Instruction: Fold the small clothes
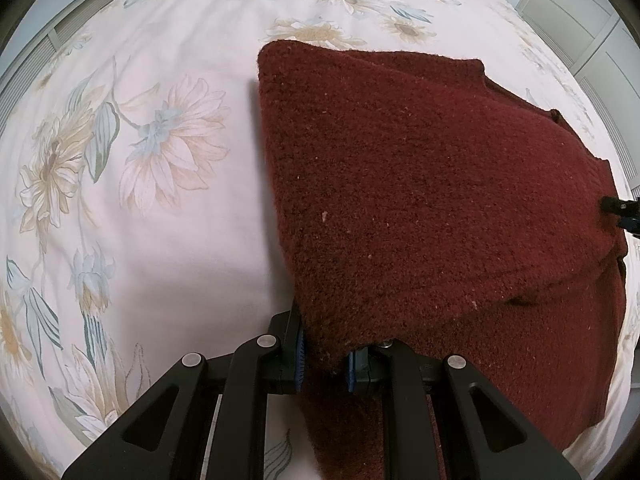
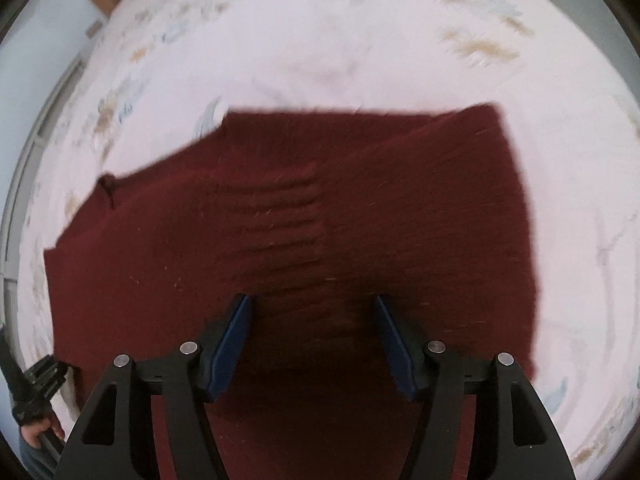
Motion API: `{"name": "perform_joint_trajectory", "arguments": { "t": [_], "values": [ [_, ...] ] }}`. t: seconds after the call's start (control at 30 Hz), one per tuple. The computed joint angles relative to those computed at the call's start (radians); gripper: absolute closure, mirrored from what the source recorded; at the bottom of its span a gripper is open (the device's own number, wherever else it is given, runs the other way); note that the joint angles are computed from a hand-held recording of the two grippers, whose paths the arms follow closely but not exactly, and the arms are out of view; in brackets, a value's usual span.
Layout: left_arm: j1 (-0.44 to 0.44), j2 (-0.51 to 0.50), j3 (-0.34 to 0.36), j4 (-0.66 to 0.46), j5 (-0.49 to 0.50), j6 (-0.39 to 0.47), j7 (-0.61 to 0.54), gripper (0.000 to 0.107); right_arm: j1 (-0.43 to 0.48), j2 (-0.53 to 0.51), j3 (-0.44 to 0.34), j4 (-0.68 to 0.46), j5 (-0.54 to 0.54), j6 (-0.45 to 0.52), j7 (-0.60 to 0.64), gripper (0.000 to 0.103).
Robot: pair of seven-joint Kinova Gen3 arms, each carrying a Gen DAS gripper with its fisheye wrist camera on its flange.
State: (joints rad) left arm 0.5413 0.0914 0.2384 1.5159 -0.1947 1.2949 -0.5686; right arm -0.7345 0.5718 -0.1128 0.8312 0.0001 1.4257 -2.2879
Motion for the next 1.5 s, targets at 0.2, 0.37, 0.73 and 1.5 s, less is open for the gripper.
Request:
{"name": "perform_joint_trajectory", "arguments": {
  "t": [0.2,0.37,0.73,1.5],
  "values": [
    [0.001,-0.001,0.000,-0.001,0.000,0.000,-0.004,0.094,-0.029,-0.031,-0.011,0.040,0.019,-0.073,0.048,0.091],
    [-0.003,-0.007,0.000,0.002,0.007,0.002,-0.018,0.094,-0.053,-0.140,-0.007,0.174,0.076,-0.170,0.022,0.091],
    [0.017,0.004,0.005,-0.004,-0.025,0.019,-0.001,0.093,-0.053,-0.187,-0.030,0.330,0.124,-0.240,-0.028,0.090],
    [0.235,0.111,0.033,-0.390,-0.260,0.367,0.171,0.006,-0.126,-0.306,-0.060,0.365,0.356,-0.202,-0.110,0.012]
  ]
}}
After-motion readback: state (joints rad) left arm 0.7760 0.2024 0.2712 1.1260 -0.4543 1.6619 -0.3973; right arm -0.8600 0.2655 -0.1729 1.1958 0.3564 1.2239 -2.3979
